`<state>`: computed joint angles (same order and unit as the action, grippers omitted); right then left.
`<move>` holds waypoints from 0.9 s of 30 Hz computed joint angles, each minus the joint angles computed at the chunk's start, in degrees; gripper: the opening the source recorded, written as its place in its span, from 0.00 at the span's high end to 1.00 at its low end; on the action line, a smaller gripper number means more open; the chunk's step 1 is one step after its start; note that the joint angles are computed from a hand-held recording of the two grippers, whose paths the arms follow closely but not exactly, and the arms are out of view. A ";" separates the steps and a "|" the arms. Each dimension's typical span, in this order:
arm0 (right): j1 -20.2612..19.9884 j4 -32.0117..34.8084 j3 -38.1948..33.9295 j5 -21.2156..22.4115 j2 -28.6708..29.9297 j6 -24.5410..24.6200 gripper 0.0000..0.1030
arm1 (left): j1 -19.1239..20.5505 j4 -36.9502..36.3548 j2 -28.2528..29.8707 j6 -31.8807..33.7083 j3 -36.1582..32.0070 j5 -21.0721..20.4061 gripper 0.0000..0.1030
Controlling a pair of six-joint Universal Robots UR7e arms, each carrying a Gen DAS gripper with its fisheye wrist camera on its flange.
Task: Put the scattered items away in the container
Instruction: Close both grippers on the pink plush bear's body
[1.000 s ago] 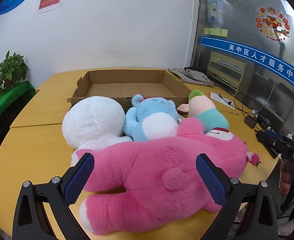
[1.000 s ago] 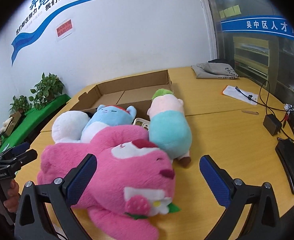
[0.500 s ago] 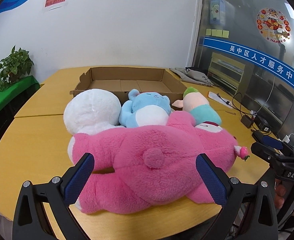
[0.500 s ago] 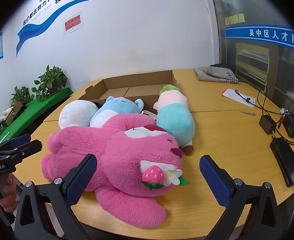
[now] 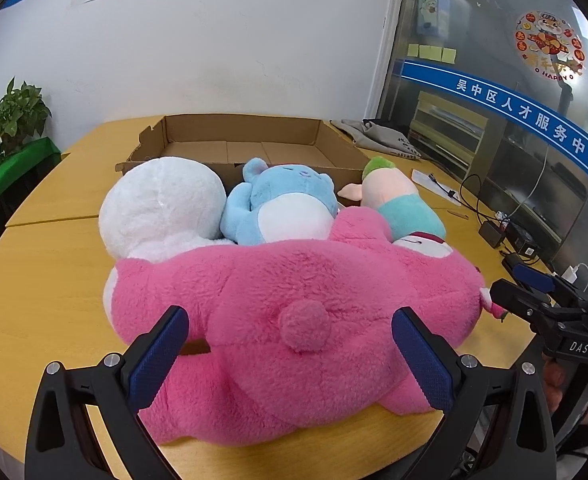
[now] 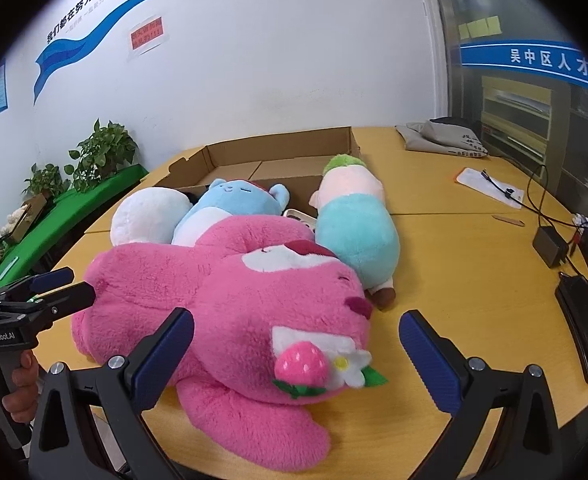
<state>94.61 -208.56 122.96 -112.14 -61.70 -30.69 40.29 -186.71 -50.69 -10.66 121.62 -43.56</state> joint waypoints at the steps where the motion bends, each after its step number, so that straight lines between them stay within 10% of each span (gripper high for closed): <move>1: -0.10 0.71 -0.62 0.57 0.15 -0.16 0.00 | 0.43 0.00 -0.01 0.34 -0.32 -0.44 0.00; 19: -8.10 13.46 -4.51 11.32 0.51 -1.12 0.02 | 9.81 8.70 -0.57 -3.24 -3.42 -17.84 0.02; 27: -8.69 12.56 -1.04 13.22 -1.17 -4.34 0.34 | 8.58 6.49 -2.13 -3.35 -0.64 -18.52 0.29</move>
<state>85.92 -196.01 121.92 -98.92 -62.87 -35.03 48.86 -180.22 -52.82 -14.00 120.98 -62.09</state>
